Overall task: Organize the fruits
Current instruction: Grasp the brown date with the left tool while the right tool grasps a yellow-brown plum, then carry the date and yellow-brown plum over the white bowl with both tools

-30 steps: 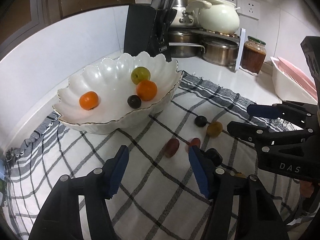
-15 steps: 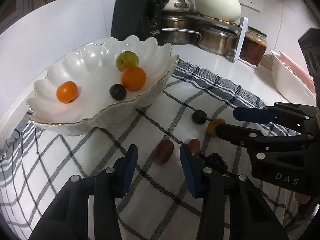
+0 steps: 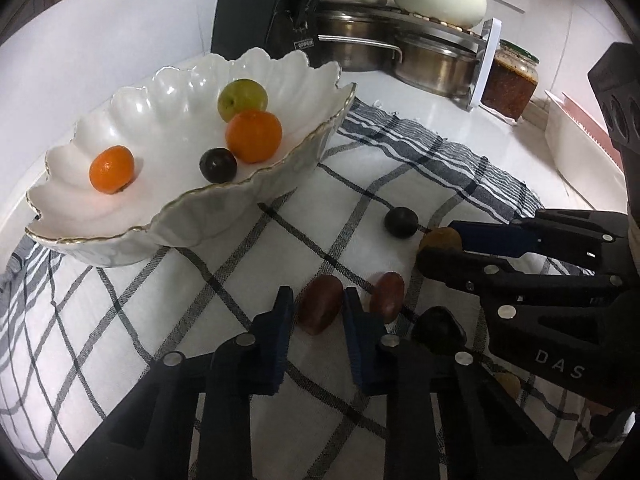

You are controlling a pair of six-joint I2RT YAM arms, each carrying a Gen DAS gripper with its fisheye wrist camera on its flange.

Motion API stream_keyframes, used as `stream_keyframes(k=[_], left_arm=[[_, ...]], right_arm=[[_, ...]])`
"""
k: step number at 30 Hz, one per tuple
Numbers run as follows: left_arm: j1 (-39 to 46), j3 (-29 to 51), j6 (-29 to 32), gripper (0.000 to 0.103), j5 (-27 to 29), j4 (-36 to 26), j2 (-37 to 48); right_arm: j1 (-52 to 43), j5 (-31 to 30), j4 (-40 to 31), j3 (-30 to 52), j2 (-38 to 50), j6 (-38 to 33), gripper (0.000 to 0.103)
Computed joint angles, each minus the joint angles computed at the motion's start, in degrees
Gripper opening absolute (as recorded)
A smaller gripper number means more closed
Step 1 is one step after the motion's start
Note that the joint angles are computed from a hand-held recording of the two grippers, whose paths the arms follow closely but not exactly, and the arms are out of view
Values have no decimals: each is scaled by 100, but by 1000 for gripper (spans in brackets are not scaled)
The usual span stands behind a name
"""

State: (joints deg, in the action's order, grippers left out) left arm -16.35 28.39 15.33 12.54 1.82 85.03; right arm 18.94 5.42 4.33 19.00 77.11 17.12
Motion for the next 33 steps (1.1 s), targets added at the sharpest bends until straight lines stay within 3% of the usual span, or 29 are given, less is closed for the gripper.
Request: stream_keyframes(k=[10, 23, 33], left_arm=[[143, -9, -260, 20, 342, -322, -288], [429, -286, -528, 20, 482, -1182, -2042], [884, -118, -660, 19, 651, -1880, -3081]], right_arm=[[28, 47, -198, -79, -419, 88, 29], [760, 551, -1484, -17, -2111, 307, 29], [1270, 955, -1905, 291, -2776, 400, 29]])
